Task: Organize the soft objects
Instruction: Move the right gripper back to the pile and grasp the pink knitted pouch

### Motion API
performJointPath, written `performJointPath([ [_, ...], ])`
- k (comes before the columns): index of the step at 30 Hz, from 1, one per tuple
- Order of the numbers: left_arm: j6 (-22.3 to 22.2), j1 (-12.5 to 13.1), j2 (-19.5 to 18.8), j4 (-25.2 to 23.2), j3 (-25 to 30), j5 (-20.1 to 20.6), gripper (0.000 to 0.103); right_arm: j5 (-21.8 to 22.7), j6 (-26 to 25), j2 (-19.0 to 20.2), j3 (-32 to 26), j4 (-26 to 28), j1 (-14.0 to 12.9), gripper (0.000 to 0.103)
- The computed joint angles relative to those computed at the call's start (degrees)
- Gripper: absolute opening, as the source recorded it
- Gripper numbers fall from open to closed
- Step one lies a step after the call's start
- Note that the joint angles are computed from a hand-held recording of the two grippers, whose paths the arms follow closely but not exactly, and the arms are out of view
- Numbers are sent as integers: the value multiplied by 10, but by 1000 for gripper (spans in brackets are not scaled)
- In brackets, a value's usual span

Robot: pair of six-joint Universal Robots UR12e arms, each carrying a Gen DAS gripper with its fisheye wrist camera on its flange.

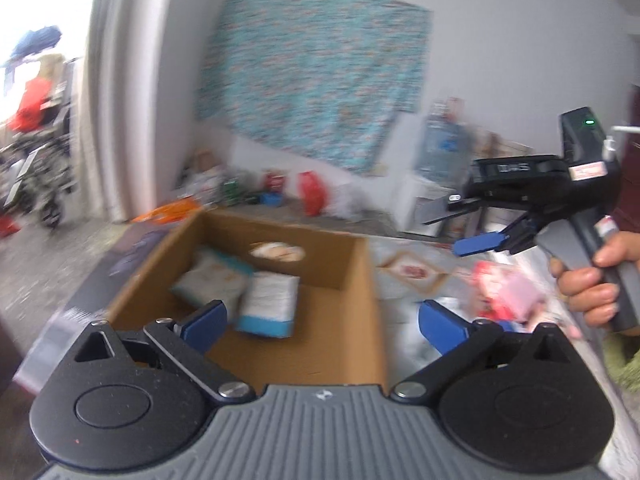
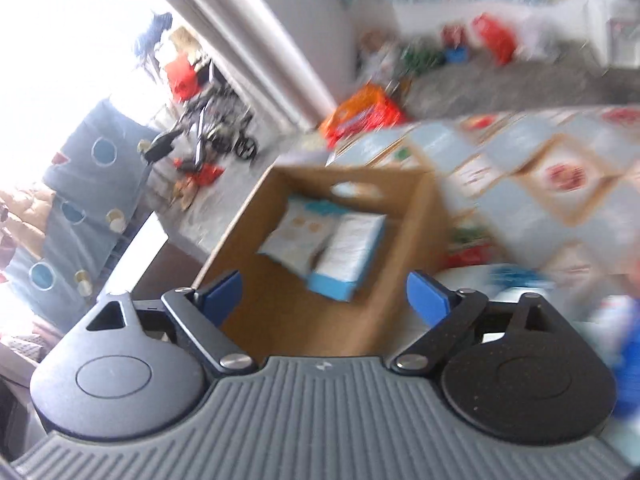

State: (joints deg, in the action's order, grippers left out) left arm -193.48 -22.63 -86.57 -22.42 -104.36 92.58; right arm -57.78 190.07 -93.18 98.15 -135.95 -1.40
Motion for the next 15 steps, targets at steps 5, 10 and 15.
performJointPath([
  [5, 56, -20, -35, 41, 22, -87, 103, -47, -40, -90, 70, -8, -80, 91],
  [10, 85, -36, -78, 56, 54, -152, 103, -56, -37, -142, 124, 4, -156, 91],
  [15, 128, -63, -132, 38, 112, -156, 102, -38, -10, -152, 160, -18, -219, 91],
])
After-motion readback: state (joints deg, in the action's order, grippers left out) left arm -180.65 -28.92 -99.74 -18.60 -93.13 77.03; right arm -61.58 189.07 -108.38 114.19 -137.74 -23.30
